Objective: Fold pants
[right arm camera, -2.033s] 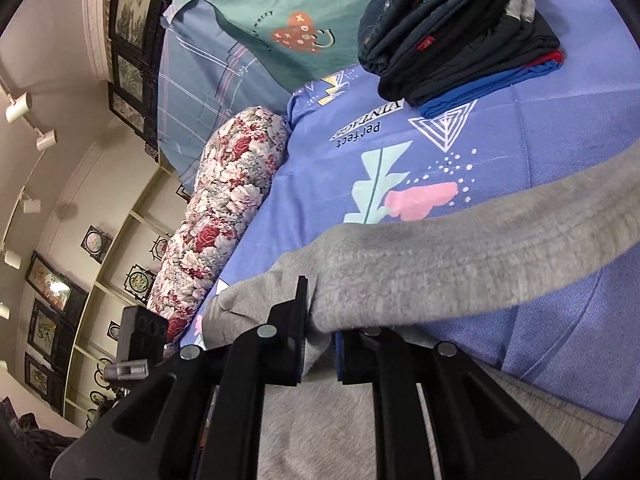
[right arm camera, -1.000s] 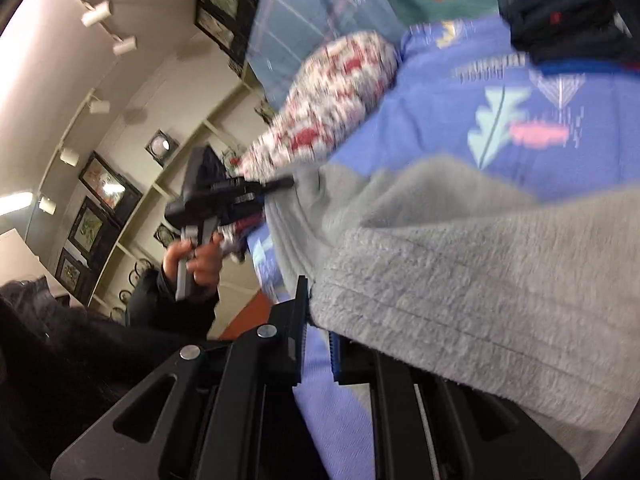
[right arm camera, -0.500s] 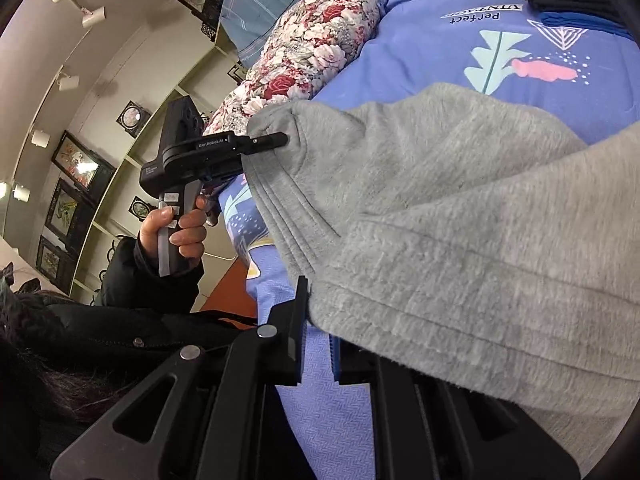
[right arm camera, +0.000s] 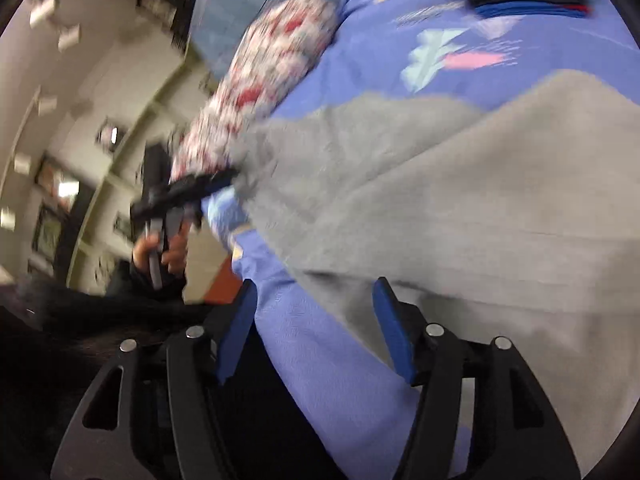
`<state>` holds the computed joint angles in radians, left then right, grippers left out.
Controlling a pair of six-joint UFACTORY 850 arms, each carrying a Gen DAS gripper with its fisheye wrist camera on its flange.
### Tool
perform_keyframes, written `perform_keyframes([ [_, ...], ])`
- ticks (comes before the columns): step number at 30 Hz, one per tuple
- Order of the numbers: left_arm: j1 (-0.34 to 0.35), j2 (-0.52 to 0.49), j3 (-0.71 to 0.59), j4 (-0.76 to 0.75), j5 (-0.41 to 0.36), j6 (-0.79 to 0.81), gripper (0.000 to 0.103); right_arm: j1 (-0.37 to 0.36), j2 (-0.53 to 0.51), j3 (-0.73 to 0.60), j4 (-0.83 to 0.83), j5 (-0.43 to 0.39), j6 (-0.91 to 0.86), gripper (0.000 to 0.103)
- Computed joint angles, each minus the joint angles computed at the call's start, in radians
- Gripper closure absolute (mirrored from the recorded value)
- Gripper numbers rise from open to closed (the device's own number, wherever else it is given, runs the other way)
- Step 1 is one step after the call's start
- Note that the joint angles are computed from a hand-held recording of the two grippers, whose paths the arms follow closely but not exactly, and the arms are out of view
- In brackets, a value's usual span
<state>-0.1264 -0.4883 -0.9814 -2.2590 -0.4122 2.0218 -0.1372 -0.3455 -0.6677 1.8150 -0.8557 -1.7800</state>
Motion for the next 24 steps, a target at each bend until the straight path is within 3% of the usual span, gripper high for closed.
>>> perform_keyframes([
  [3, -0.006, 0.057, 0.059, -0.184, -0.099, 0.162, 0.015, -0.153, 0.11, 0.106, 0.197, 0.118, -0.025, 0.029],
  [6, -0.055, 0.02, 0.013, -0.095, -0.115, 0.143, 0.014, -0.244, 0.13, 0.118, 0.37, 0.309, -0.033, 0.029],
  [9, -0.096, -0.066, -0.074, 0.07, -0.097, -0.018, 0.014, -0.274, 0.064, 0.069, 0.411, 0.351, -0.051, 0.029],
  [12, -0.121, -0.147, -0.147, 0.203, -0.088, -0.172, 0.014, -0.276, -0.054, -0.022, 0.332, 0.362, 0.077, 0.03],
  [14, -0.132, -0.189, -0.182, 0.235, -0.075, -0.225, 0.014, -0.258, -0.103, -0.065, 0.319, 0.371, 0.071, 0.035],
  [16, -0.14, -0.198, -0.183, 0.2, -0.06, -0.198, 0.014, -0.236, -0.116, -0.086, 0.322, 0.387, 0.044, 0.073],
  [17, -0.137, -0.198, -0.181, 0.193, -0.068, -0.193, 0.013, -0.238, -0.106, -0.076, 0.344, 0.361, 0.006, 0.08],
  [21, -0.132, -0.202, -0.183, 0.174, -0.092, -0.172, 0.012, -0.253, 0.057, 0.055, 0.54, 0.239, -0.222, 0.087],
  [24, -0.135, -0.21, -0.19, 0.181, -0.094, -0.169, 0.012, -0.288, 0.295, 0.214, 0.625, 0.179, -0.316, 0.088],
])
